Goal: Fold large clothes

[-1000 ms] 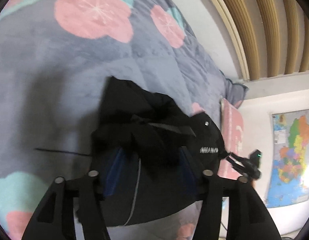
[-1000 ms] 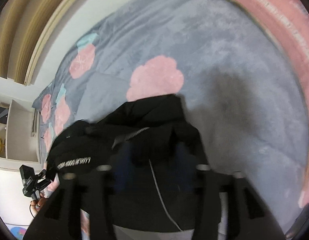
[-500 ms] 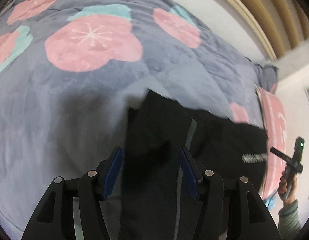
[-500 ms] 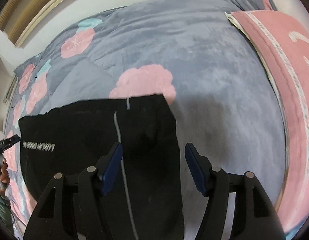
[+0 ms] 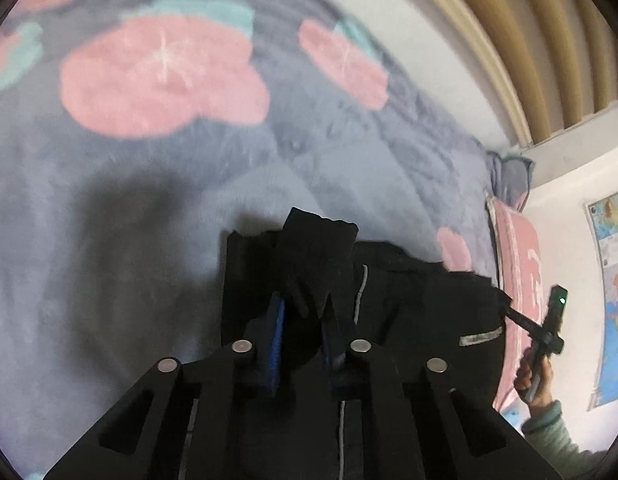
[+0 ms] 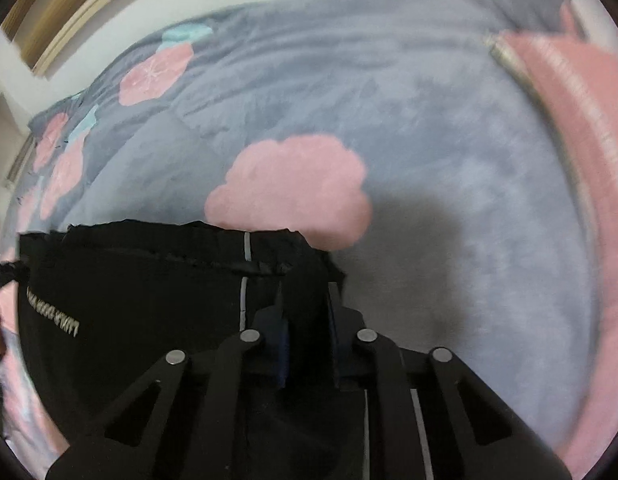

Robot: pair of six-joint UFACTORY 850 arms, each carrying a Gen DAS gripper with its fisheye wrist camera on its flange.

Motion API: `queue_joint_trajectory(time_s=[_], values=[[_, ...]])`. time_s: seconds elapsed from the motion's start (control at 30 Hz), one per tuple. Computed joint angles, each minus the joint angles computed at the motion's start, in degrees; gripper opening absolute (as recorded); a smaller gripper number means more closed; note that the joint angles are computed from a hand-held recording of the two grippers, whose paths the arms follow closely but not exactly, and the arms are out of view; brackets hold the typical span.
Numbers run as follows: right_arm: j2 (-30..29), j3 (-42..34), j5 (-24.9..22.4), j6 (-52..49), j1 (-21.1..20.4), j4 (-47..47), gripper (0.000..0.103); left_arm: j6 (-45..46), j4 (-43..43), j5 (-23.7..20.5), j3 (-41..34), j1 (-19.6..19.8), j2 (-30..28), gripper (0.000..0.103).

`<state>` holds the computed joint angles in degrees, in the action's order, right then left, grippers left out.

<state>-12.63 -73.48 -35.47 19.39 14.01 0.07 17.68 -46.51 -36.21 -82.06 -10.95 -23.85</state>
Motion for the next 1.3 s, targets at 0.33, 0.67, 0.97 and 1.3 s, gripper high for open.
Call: queue_joint_trajectory(time_s=[0.33,0.67,0.97,1.3], values=[[-2.12,-11.73,-3.61,16.84,2.72,-23.38,0.008,-2.07,3.99,8.6,-6.99,-1.69,2.07,0.01],[-20.36,-19.65,-10.25,8.36,-0.3,-6.84,0.009,-30.13,28.47,0.22,-17.55,-3.17,-15.06,0.011],[-16.02,-16.06,-9.69,5.39,-1.75,-2.03,0.032,-27.0,29.37,-3.63,-18.14,-1.6,-13.81,0.04],[4.38,-0.52,-2.66,6.74,1.44,4.4,0.051,-29.59,30.59,3.45,-2.9,-1.7,2.0,0.043]])
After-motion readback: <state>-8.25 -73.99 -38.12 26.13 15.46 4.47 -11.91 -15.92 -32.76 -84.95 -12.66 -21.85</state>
